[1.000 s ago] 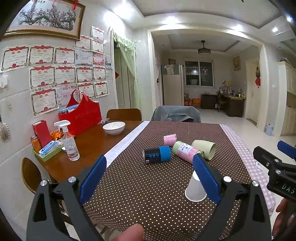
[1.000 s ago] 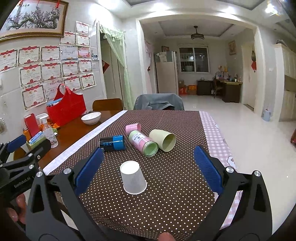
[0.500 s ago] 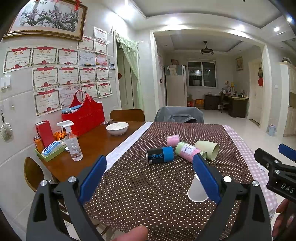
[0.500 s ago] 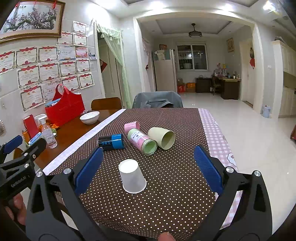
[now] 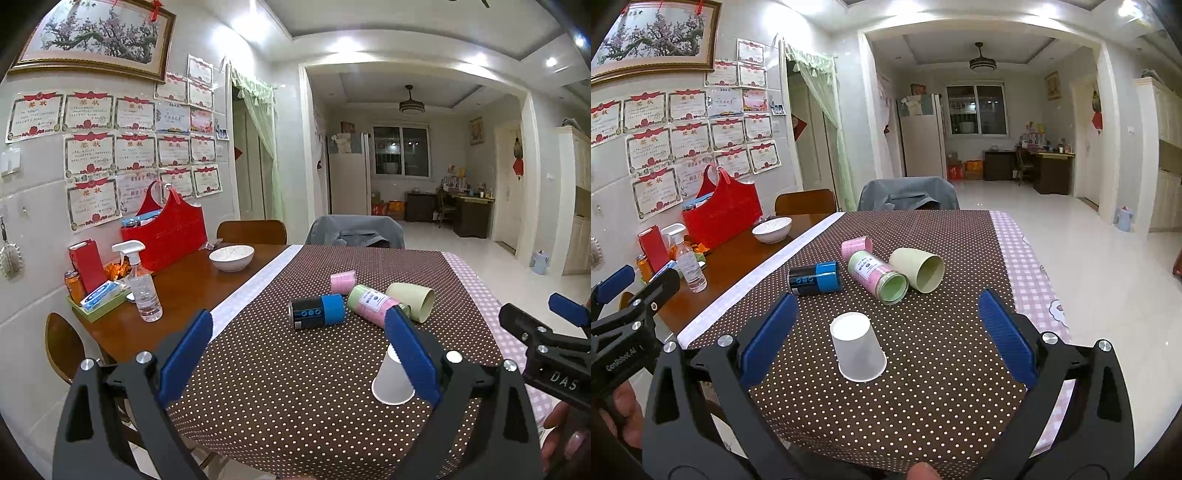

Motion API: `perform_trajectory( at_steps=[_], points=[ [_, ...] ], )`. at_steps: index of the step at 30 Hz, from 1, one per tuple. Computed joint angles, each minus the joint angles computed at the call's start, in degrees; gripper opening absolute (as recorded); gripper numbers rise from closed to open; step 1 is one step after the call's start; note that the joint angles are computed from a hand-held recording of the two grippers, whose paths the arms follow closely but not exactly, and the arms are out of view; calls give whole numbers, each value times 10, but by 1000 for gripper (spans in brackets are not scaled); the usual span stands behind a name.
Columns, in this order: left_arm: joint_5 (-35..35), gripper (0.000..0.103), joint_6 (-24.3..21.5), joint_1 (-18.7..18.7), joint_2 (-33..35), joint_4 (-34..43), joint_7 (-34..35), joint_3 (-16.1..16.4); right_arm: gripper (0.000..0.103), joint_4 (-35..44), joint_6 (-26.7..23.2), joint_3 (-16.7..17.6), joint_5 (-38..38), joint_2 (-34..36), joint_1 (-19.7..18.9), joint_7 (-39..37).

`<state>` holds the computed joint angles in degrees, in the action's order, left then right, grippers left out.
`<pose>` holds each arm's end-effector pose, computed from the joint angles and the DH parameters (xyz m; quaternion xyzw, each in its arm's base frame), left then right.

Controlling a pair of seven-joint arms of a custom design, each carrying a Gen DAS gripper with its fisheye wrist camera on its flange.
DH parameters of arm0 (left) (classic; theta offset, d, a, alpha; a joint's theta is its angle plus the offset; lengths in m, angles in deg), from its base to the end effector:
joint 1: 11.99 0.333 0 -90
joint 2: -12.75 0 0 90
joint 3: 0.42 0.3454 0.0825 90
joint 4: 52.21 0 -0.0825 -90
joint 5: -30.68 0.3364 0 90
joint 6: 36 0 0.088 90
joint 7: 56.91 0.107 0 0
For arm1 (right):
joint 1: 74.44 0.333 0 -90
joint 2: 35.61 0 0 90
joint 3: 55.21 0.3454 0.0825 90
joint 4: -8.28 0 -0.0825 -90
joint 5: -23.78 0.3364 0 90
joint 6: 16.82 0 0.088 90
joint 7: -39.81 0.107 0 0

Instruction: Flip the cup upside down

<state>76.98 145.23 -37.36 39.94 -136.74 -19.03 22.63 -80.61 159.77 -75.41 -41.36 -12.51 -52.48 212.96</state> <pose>0.6754 -0.1665 0.5806 -0.5399 0.6082 -0.4016 0.4211 0.6586 0.1436 0.5614 -0.5222 0.6404 -0.3796 0.4161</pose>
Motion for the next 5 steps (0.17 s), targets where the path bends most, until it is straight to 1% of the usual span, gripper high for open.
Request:
perform_trajectory(
  at_steps=[5],
  points=[
    [-6,93,-17,12,1,5,10,-19,97,1,0,2,3,3,-1,-2]
  ],
)
